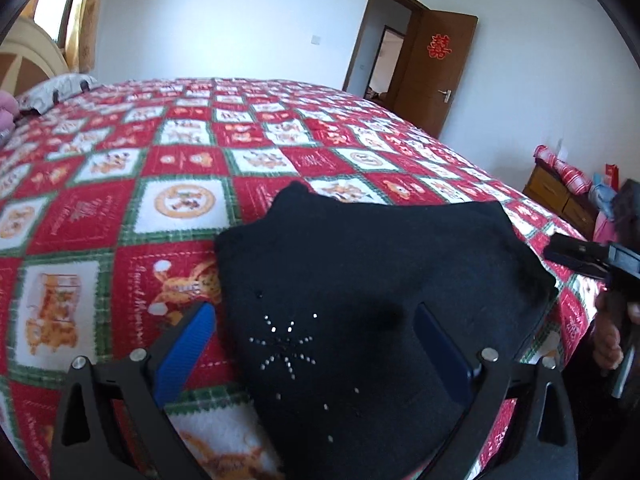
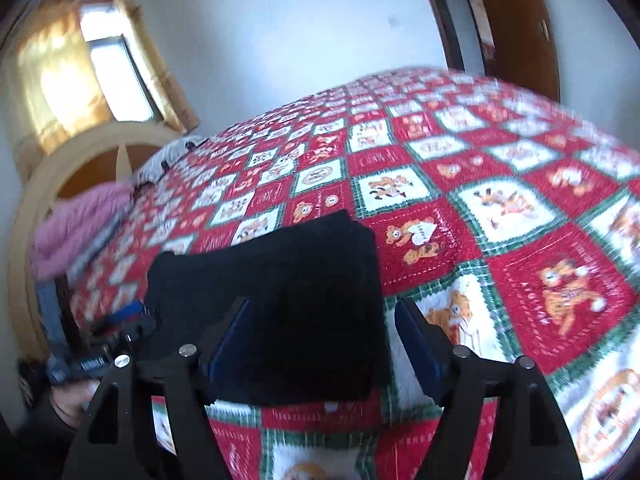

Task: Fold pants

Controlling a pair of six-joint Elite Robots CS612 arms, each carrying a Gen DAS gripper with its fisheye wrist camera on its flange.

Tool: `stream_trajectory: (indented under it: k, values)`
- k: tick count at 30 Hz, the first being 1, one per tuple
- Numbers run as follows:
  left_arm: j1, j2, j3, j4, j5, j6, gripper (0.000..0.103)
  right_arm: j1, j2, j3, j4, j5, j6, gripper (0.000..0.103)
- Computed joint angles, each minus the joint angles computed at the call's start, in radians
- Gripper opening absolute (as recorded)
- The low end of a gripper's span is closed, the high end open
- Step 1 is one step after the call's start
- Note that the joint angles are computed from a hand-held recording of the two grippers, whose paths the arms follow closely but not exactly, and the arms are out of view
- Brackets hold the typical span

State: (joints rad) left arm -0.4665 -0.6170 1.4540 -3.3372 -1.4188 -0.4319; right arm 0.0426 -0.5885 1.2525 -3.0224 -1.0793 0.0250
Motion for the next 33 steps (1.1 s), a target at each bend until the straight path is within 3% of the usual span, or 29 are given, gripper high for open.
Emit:
stream_trajectory:
  k: [6,9,10,12,13,14,16,18,23,26,29,33]
  values:
    - [0.012,0.016,-0.031,0.011,-0.049,0.008,0.102,-0.004,0.070,-0.133,0.186,0.054,0.037,0.074]
    - [0.016,0.021,-0.044,0.018,-0.080,0.014,0.098,0.003,0.087,-0.156,0.195,0.044,0.021,0.074]
    - [0.014,0.020,-0.046,0.027,-0.077,0.018,0.090,0.007,0.084,-0.154,0.204,0.035,0.000,0.074]
    - [0.014,0.016,-0.043,0.037,-0.070,0.013,0.076,0.012,0.076,-0.147,0.230,0.054,-0.049,0.060]
    - [0.017,0.015,-0.042,0.036,-0.081,0.007,0.061,0.019,0.066,-0.131,0.224,0.030,-0.080,0.057]
    - [0.020,0.013,-0.039,0.034,-0.088,0.001,0.039,0.021,0.063,-0.126,0.223,0.017,-0.094,0.048]
    - [0.033,0.014,-0.040,0.026,-0.145,-0.016,0.022,0.020,0.060,-0.121,0.224,0.020,-0.080,0.034]
    - [0.040,0.013,-0.034,0.013,-0.168,-0.029,0.018,0.010,0.059,-0.119,0.217,0.073,-0.054,0.029]
    - [0.048,-0.007,-0.001,-0.065,-0.159,-0.044,0.014,0.027,0.028,-0.088,0.150,0.060,-0.094,0.027]
    - [0.061,-0.033,0.031,-0.117,-0.134,-0.038,0.014,0.043,0.021,-0.113,0.161,0.072,-0.137,0.027]
    - [0.079,-0.057,0.060,-0.143,-0.092,-0.037,0.014,0.067,0.046,-0.199,0.226,0.090,-0.177,0.027]
    - [0.109,-0.096,0.116,-0.164,-0.006,-0.044,0.014,0.112,0.123,-0.378,0.334,0.124,-0.203,0.027]
